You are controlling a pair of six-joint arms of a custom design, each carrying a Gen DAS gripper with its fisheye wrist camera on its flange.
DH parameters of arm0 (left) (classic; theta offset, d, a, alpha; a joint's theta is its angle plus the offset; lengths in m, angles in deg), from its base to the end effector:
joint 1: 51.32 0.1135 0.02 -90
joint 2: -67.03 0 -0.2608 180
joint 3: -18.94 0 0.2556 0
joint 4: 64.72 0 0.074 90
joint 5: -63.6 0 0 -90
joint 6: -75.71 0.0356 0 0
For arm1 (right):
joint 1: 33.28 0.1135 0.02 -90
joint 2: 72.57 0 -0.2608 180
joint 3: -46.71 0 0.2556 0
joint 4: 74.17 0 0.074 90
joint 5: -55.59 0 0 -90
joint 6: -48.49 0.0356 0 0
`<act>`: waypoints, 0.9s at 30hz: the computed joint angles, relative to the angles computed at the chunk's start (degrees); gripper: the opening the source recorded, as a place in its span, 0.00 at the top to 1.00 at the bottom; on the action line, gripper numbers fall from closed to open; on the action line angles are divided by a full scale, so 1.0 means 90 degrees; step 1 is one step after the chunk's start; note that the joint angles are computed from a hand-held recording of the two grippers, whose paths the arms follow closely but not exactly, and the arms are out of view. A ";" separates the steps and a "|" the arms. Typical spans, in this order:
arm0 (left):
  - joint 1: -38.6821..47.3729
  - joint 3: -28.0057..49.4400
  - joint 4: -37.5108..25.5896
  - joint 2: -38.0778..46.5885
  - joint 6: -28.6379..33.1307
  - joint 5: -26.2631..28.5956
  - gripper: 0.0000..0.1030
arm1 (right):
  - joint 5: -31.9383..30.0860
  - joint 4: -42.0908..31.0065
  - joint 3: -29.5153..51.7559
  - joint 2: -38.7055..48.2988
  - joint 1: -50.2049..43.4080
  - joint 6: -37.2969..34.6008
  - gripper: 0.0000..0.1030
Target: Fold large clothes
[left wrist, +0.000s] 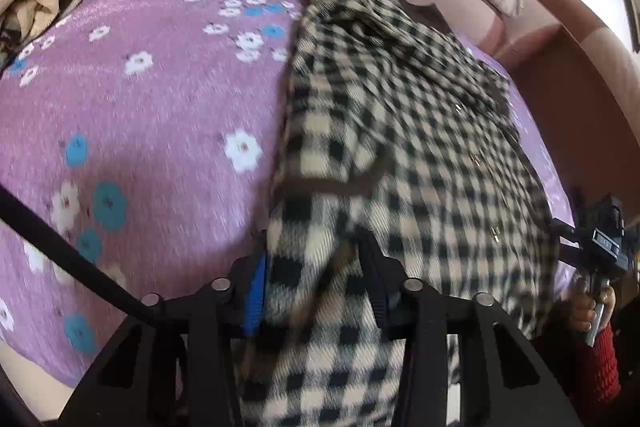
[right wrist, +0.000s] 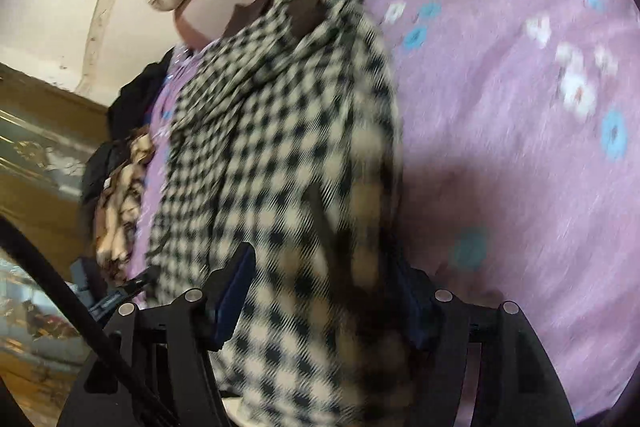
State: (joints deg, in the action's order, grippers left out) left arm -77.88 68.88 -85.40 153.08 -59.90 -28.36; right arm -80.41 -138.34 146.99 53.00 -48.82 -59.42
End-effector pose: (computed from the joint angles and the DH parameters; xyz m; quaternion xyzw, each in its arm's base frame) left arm 0.2408 -0.1190 0.1314 -0.1634 0.9441 -0.1550 0.2406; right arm 0.3958 -0.0835 0.1177 -0.0209 0.9203 0.3729 0.1166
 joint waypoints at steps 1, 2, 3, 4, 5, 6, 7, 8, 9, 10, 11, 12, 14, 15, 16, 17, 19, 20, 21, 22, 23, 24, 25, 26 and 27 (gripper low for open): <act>-0.0057 -0.0148 0.0010 -0.0176 -0.0073 0.0035 0.64 | -0.0134 -0.0103 -0.0187 -0.0069 -0.0047 -0.0129 0.32; -0.0128 -0.0314 0.0064 -0.0344 -0.0181 0.0062 0.64 | -0.0187 -0.0141 -0.0362 -0.0140 -0.0101 -0.0237 0.32; -0.0191 -0.0433 0.0108 -0.0459 -0.0274 0.0072 0.64 | -0.0239 -0.0128 -0.0532 -0.0207 -0.0124 -0.0281 0.32; -0.0258 -0.0560 0.0132 -0.0606 -0.0380 0.0075 0.64 | -0.0327 -0.0137 -0.0745 -0.0298 -0.0186 -0.0341 0.33; -0.0328 -0.0689 0.0184 -0.0725 -0.0485 0.0067 0.64 | -0.0378 -0.0146 -0.0832 -0.0325 -0.0208 -0.0336 0.33; -0.0401 -0.0777 0.0235 -0.0791 -0.0581 0.0037 0.64 | -0.0436 -0.0136 -0.0973 -0.0374 -0.0244 -0.0326 0.34; -0.0503 -0.0872 0.0279 -0.0860 -0.0692 -0.0010 0.64 | -0.0474 -0.0140 -0.1116 -0.0428 -0.0293 -0.0359 0.35; -0.0546 -0.0918 0.0307 -0.0888 -0.0734 -0.0029 0.64 | -0.0506 -0.0127 -0.1297 -0.0488 -0.0333 -0.0397 0.35; -0.0641 -0.0967 0.0324 -0.0927 -0.0812 -0.0106 0.64 | -0.0522 -0.0100 -0.1460 -0.0555 -0.0349 -0.0429 0.35; -0.0706 -0.0984 0.0330 -0.0935 -0.0848 -0.0160 0.64 | -0.0532 -0.0069 -0.1641 -0.0636 -0.0353 -0.0462 0.35; -0.0788 -0.0984 0.0322 -0.0928 -0.0865 -0.0212 0.64 | -0.0542 -0.0034 -0.1795 -0.0711 -0.0352 -0.0479 0.35; -0.0836 -0.1000 0.0313 -0.0950 -0.0879 -0.0235 0.63 | -0.0538 -0.0019 -0.1924 -0.0771 -0.0341 -0.0507 0.36; -0.0902 -0.1031 0.0354 -0.0960 -0.0945 -0.0272 0.63 | -0.0502 0.0044 -0.2205 -0.0896 -0.0322 -0.0580 0.39; -0.0918 -0.1055 0.0392 -0.0967 -0.0980 -0.0281 0.63 | -0.0486 0.0103 -0.2332 -0.0954 -0.0304 -0.0580 0.40; -0.0927 -0.1075 0.0413 -0.0978 -0.1002 -0.0295 0.63 | -0.0475 0.0132 -0.2411 -0.0976 -0.0310 -0.0599 0.42; -0.0932 -0.1079 0.0415 -0.0980 -0.1019 -0.0307 0.63 | -0.0449 0.0187 -0.2515 -0.1015 -0.0302 -0.0601 0.45; -0.0983 -0.1064 0.0374 -0.0986 -0.1089 -0.0376 0.63 | -0.0368 0.0317 -0.2644 -0.1095 -0.0305 -0.0569 0.48; -0.1052 -0.1046 0.0331 -0.0976 -0.1162 -0.0464 0.63 | -0.0330 0.0429 -0.2729 -0.1161 -0.0297 -0.0515 0.49; -0.1138 -0.1022 0.0279 -0.0961 -0.1244 -0.0574 0.63 | -0.0301 0.0506 -0.2789 -0.1211 -0.0281 -0.0473 0.49; -0.1226 -0.0986 0.0221 -0.0932 -0.1322 -0.0679 0.63 | -0.0252 0.0597 -0.2854 -0.1274 -0.0262 -0.0423 0.51; -0.1352 -0.0925 0.0116 -0.0890 -0.1427 -0.0825 0.63 | -0.0203 0.0708 -0.2957 -0.1358 -0.0254 -0.0383 0.51; -0.1446 -0.0858 0.0009 -0.0845 -0.1502 -0.0935 0.63 | -0.0157 0.0855 -0.3060 -0.1445 -0.0201 -0.0279 0.52; -0.1551 -0.0766 -0.0156 -0.0786 -0.1595 -0.1078 0.67 | -0.0102 0.0943 -0.3150 -0.1517 -0.0175 -0.0232 0.57; -0.1661 -0.0624 -0.0421 -0.0698 -0.1702 -0.1261 0.77 | 0.0003 0.0977 -0.3258 -0.1594 -0.0200 -0.0267 0.67; -0.1716 -0.0480 -0.0722 -0.0615 -0.1774 -0.1402 0.93 | 0.0075 0.1011 -0.3318 -0.1628 -0.0186 -0.0253 0.73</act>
